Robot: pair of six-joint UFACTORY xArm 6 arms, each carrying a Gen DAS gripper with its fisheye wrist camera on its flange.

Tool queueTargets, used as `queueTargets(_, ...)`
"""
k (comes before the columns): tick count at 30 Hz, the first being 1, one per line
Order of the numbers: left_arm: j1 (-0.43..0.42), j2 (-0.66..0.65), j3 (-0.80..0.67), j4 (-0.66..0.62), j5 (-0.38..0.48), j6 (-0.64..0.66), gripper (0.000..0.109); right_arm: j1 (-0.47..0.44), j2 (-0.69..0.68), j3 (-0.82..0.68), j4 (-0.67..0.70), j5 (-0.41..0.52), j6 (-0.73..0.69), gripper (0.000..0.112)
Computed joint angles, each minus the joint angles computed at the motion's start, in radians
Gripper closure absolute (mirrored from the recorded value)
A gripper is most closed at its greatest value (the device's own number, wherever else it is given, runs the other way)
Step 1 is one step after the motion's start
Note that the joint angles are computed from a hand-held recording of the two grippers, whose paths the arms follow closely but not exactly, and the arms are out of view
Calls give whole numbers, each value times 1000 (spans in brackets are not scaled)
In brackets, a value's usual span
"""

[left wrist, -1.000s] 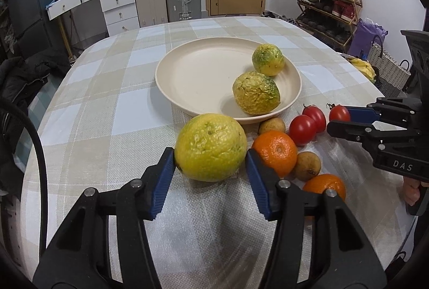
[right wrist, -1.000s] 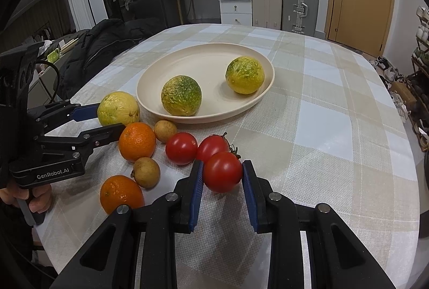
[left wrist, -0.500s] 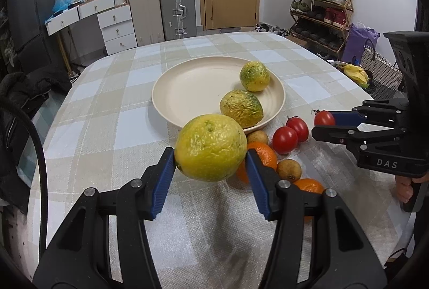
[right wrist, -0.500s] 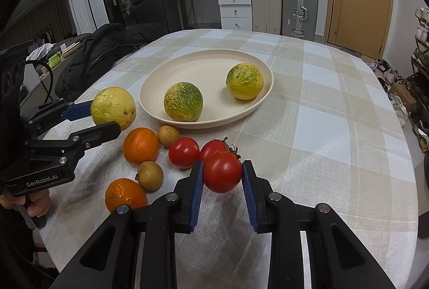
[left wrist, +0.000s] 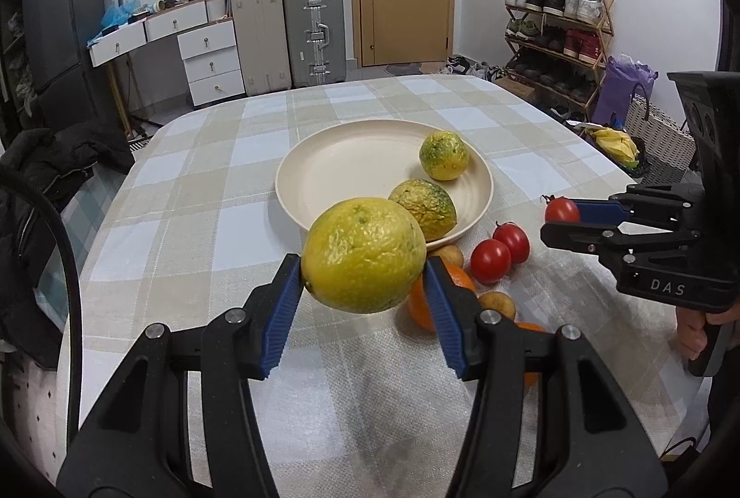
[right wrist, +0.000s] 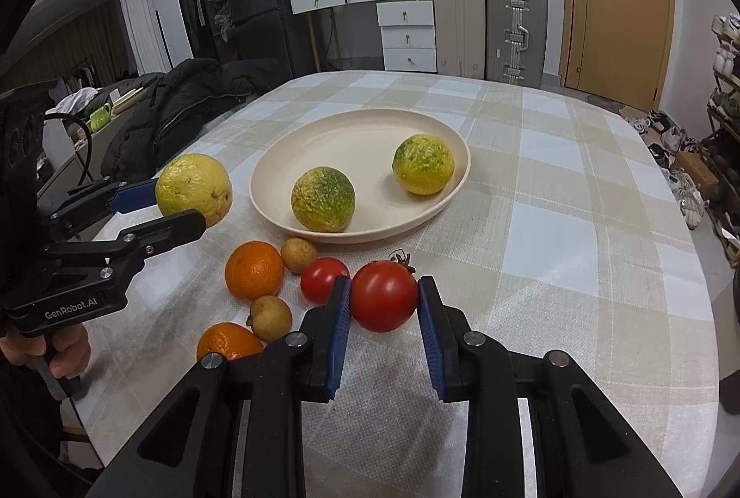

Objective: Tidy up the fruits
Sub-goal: 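Lift the pomelo with the left gripper while the right gripper lifts the tomato, then carry the pomelo and the tomato over the plate with both grippers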

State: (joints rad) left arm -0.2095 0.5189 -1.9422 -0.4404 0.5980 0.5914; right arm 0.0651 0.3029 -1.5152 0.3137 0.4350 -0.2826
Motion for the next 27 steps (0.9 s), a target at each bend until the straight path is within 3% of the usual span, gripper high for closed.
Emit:
queueTargets(16, 11, 40, -63, 9, -1, -29, 58, 12, -9, 8, 74, -65, -55, 83)
queueTargets(27, 17, 143, -229, 32, 45, -93, 59, 12, 39, -81, 29, -44, -8, 83)
